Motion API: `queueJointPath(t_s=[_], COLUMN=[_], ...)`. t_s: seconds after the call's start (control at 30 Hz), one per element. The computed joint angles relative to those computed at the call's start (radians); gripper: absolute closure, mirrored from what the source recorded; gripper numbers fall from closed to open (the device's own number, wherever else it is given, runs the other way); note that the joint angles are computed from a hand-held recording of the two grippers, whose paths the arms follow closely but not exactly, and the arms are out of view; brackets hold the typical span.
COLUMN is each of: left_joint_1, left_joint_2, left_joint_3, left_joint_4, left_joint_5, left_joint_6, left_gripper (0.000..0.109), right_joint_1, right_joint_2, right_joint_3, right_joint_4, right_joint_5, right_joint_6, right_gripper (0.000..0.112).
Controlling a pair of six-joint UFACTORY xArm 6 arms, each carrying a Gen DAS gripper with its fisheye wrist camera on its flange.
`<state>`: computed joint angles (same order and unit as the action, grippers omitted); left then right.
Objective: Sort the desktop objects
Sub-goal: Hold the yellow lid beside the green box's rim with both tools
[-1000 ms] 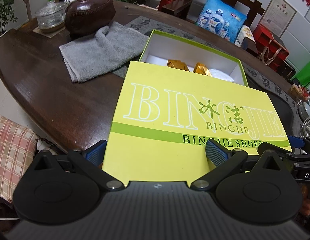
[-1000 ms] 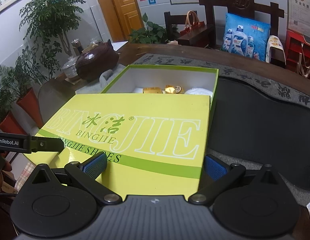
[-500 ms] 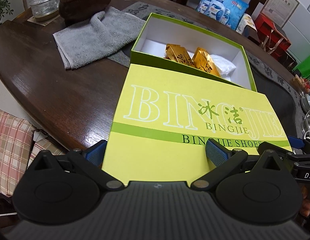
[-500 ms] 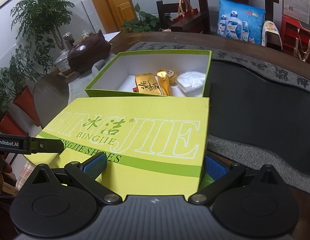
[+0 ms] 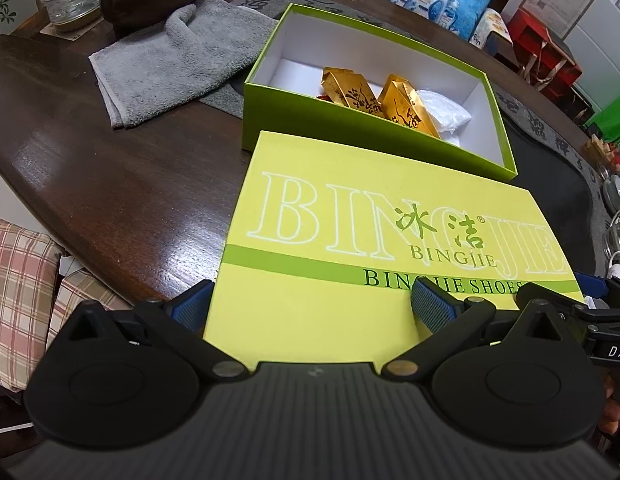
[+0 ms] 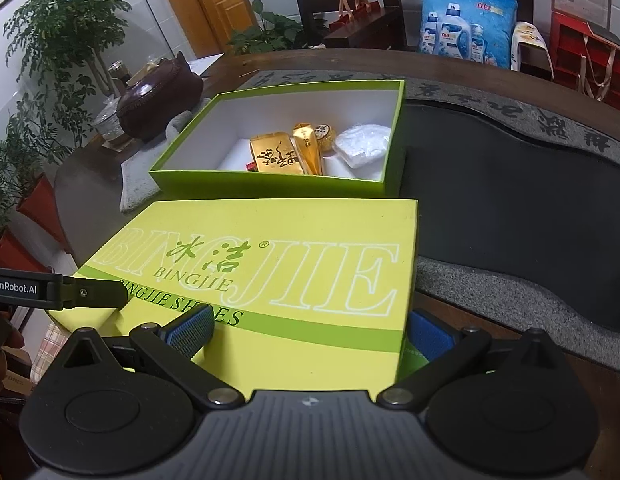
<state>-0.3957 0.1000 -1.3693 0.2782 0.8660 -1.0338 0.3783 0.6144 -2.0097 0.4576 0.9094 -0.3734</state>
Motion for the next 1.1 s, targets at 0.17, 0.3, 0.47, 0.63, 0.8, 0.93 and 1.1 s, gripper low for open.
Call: queueJointPath(t_s=[0.17, 0.3, 0.47, 0.63, 0.8, 0.93, 1.1], left_joint_1=[0.003, 0.004, 0.004, 0.006, 0.006, 0.006, 0.008], left_joint_2=[0.012, 0.018, 0.022, 0.028, 0.035, 0.038, 0.034], left_joint_3=[-0.016, -0.024, -0.030, -0.039, -0.048, -0.051, -0.047], left_joint_4=[-0.014, -0.019, -0.023, -0.029, -0.032, -0.033, -0.035], left_joint_5=[0.009, 0.014, 0.018, 0.021, 0.022, 0.022, 0.022], left_joint_6=[0.015, 0.022, 0.030, 0.040, 0.049, 0.053, 0.054], left_gripper=[0.006, 0.006, 0.006, 0.006, 0.006, 0.006, 0.006], right_joint_1=[-0.002, -0.002, -0.003, -0.003, -0.006, -0.007, -0.006], right_joint_2=[0.005, 0.007, 0.004, -0.001, -0.013, -0.015, -0.015], right_joint_3=[-0.007, -0.009, -0.004, 0.006, 0.022, 0.026, 0.027], right_joint_4=[-0.002, -0.003, -0.004, -0.003, -0.003, -0.002, -0.004], right_joint_5=[0.004, 0.006, 0.003, -0.002, -0.013, -0.015, -0.016], right_joint_6=[0.007, 0.014, 0.018, 0.023, 0.024, 0.027, 0.029], right_gripper=[0.009, 0.009, 0.009, 0.009, 0.009, 0.009, 0.009])
